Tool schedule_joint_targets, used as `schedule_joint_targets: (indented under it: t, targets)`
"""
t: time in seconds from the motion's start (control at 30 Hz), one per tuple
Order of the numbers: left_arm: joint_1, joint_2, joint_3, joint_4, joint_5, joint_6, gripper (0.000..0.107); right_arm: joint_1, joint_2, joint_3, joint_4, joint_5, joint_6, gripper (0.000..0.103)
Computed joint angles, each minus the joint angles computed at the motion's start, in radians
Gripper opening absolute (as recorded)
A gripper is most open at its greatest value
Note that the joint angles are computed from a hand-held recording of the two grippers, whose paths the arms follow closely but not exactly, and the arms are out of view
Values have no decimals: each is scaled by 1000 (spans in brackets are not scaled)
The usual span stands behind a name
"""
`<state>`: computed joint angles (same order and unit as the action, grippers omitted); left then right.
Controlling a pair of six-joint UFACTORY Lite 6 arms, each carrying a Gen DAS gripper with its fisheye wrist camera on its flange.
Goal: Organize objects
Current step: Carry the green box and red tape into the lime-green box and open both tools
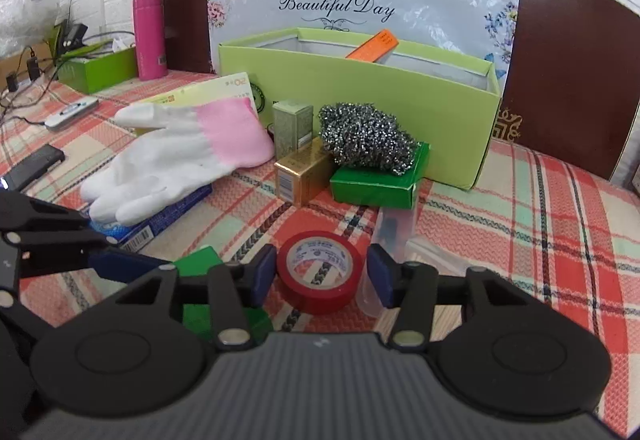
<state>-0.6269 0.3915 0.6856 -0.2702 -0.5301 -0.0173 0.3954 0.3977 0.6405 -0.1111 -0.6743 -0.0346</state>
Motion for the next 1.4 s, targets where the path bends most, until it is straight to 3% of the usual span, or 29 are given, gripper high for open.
schedule_joint_targets:
  t: [0.03, 0.13, 0.43, 0.53, 0.67, 0.93, 1.13, 1.4]
  targets:
    - [-8, 2, 2, -33, -1, 35, 64, 6, 0, 3, 12, 6, -12, 48]
    - [1, -26, -18, -1, 10, 6, 63, 16, -9, -6, 23, 7, -31, 46]
    - [138, -308, -133, 311, 66, -261, 63, -98, -283, -153, -115, -39, 149, 46]
    - [207, -371, -102, 436, 72, -358, 63, -131, -352, -146, -130, -40, 172, 46]
    - [273, -352, 16, 450, 92, -359, 63, -144, -350, -74, -131, -22, 178, 46]
    - [380, -164, 332, 491, 163, -418, 63, -82, -81, 260, -46, 47, 123, 46]
    - [419, 23, 567, 565, 225, -484, 63, -48, 203, 630, -10, 202, 109, 46]
    - [459, 316, 926, 891, 335, -858, 63, -29, 509, 1040, -119, 305, 192, 46]
